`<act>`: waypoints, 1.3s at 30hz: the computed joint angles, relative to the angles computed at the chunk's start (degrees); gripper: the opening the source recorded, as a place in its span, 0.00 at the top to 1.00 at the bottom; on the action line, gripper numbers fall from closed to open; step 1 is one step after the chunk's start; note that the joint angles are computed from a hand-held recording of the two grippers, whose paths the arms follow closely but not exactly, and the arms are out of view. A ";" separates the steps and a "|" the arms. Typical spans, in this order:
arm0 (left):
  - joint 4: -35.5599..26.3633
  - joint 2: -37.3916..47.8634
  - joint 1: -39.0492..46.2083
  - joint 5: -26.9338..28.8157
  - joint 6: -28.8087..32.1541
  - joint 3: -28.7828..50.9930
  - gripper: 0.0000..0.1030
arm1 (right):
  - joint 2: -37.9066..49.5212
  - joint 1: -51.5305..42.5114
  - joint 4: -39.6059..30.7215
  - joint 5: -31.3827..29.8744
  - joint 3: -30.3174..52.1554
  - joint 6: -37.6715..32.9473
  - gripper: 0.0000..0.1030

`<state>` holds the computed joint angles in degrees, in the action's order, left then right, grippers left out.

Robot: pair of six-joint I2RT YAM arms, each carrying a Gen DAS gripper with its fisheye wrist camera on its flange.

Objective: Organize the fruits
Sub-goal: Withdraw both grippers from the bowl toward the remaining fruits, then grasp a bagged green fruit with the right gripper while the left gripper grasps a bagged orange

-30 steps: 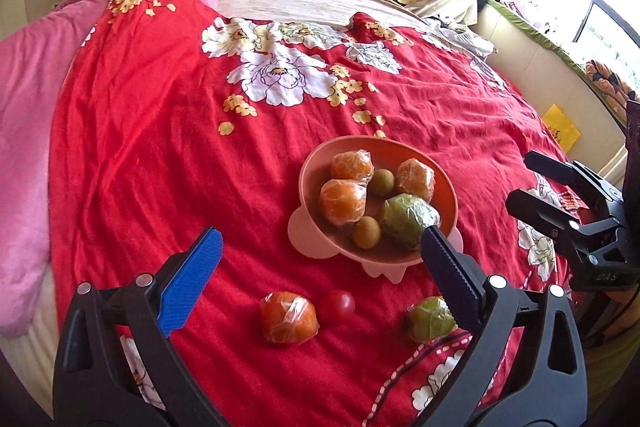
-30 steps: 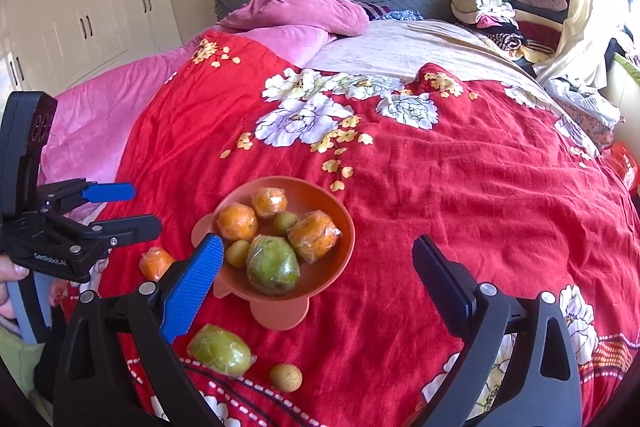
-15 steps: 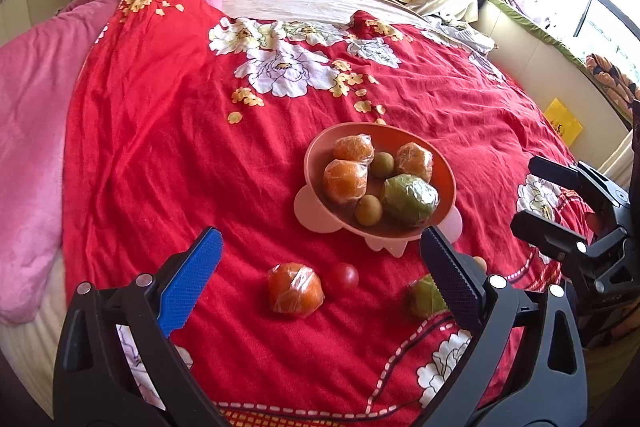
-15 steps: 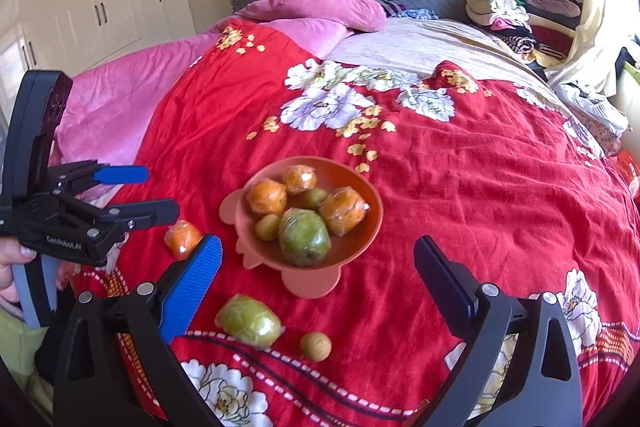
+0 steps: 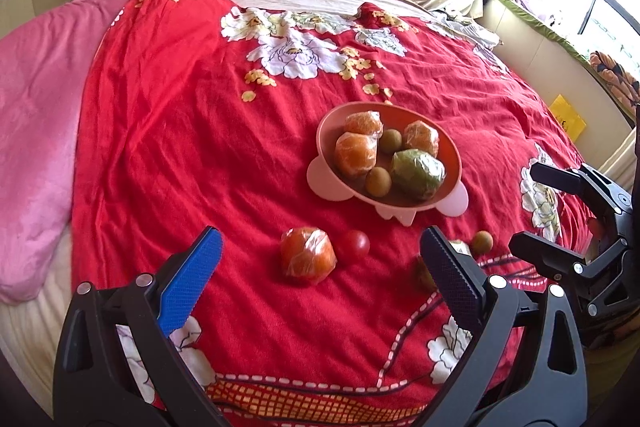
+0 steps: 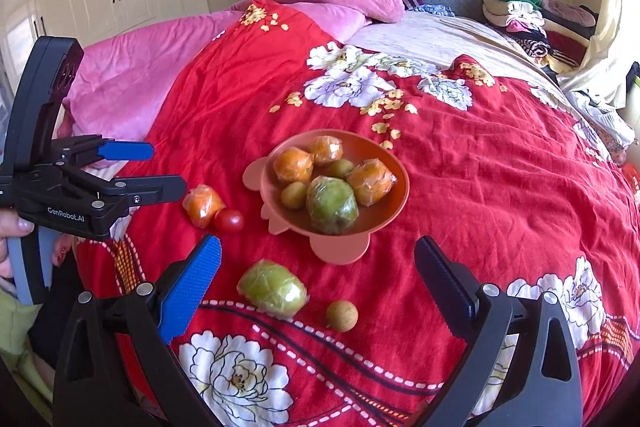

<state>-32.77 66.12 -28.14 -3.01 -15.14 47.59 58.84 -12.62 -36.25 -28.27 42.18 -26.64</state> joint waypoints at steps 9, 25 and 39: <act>-0.63 -1.71 -0.23 -0.67 -0.25 -2.25 0.10 | -1.65 2.76 -0.50 1.65 -2.17 -0.03 0.06; 0.83 -2.10 1.21 0.26 0.47 -6.04 0.10 | 1.17 8.20 3.26 5.03 -6.72 0.58 0.07; 3.71 1.29 2.29 2.42 1.75 -7.06 0.15 | 9.72 13.41 8.97 8.15 -6.71 2.02 0.43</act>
<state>-29.06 67.41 -25.85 -0.59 -13.38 40.53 68.57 0.79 -27.28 -20.12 35.48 -24.62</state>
